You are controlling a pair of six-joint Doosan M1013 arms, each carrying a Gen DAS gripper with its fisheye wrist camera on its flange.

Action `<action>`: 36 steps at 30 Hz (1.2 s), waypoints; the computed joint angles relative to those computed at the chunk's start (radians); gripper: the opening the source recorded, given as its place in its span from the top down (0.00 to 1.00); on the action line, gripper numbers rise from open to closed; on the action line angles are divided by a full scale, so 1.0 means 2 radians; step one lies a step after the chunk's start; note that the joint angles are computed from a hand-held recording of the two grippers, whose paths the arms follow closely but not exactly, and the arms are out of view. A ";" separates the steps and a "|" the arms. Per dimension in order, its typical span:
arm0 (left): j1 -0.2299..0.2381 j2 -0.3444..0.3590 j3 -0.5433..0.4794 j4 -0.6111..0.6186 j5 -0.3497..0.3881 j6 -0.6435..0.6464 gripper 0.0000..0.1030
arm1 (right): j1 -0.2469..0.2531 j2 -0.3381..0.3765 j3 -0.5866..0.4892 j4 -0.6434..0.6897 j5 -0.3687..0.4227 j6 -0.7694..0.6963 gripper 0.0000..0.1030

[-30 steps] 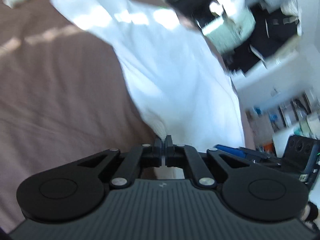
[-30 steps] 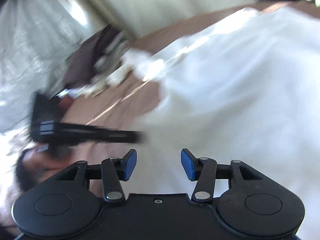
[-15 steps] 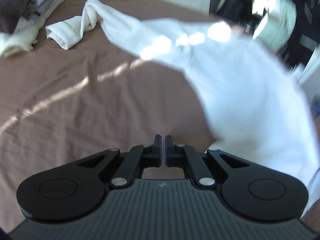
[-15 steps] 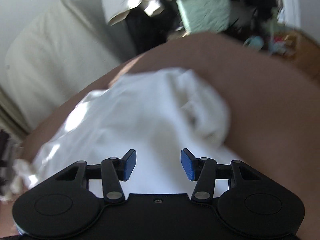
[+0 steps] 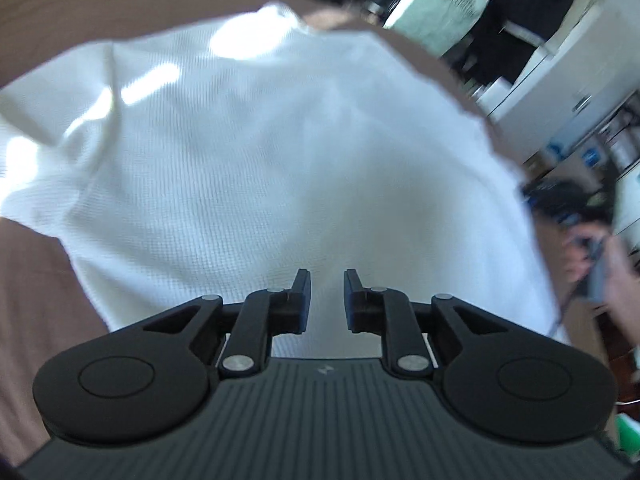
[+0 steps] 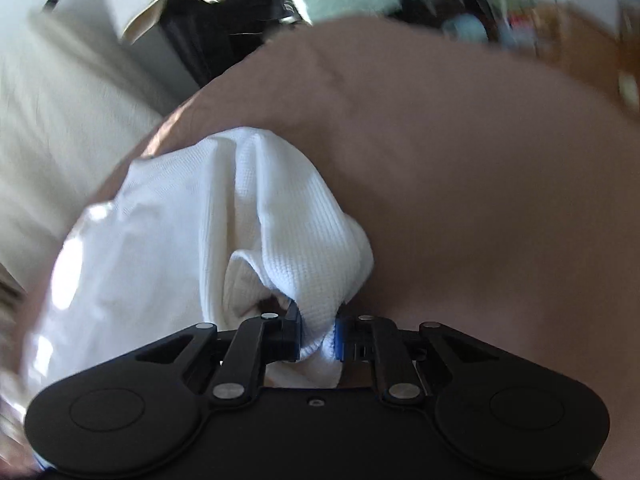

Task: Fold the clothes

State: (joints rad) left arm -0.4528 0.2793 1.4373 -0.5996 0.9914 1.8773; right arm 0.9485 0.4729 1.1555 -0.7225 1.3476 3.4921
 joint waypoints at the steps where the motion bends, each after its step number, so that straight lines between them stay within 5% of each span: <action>1: 0.004 0.003 0.000 -0.005 0.004 -0.004 0.84 | 0.001 0.008 -0.018 -0.018 0.038 -0.026 0.85; 9: 0.024 0.017 0.003 -0.039 0.013 -0.019 0.86 | -0.027 0.053 -0.155 -0.125 0.254 -0.236 0.87; 18: 0.023 0.009 0.014 -0.029 -0.005 -0.015 0.86 | -0.044 0.144 -0.298 -0.229 0.383 -0.487 0.88; 21: 0.027 0.009 0.016 -0.042 -0.011 -0.013 0.86 | -0.038 0.146 -0.317 -0.228 0.364 -0.464 0.88; 24: 0.027 0.007 0.021 -0.053 -0.030 0.008 0.86 | -0.017 0.137 -0.309 -0.216 0.283 -0.403 0.89; 28: 0.027 0.007 0.021 -0.053 -0.036 0.005 0.86 | -0.004 0.116 -0.275 -0.068 0.086 -0.322 0.84; 32: 0.029 0.004 0.022 -0.044 -0.032 -0.001 0.86 | -0.010 0.095 -0.213 0.160 -0.132 -0.464 0.83; 33: 0.030 0.002 0.023 -0.043 -0.031 -0.004 0.86 | -0.006 0.100 -0.216 0.195 -0.143 -0.509 0.83; 36: 0.031 0.002 0.022 -0.041 -0.031 -0.009 0.86 | 0.011 0.124 -0.251 0.203 -0.076 -0.543 0.81</action>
State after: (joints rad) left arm -0.3916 0.2839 1.4815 -0.6806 0.9294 1.8591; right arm 0.9710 0.7217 0.6526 -0.3161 1.1965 2.4070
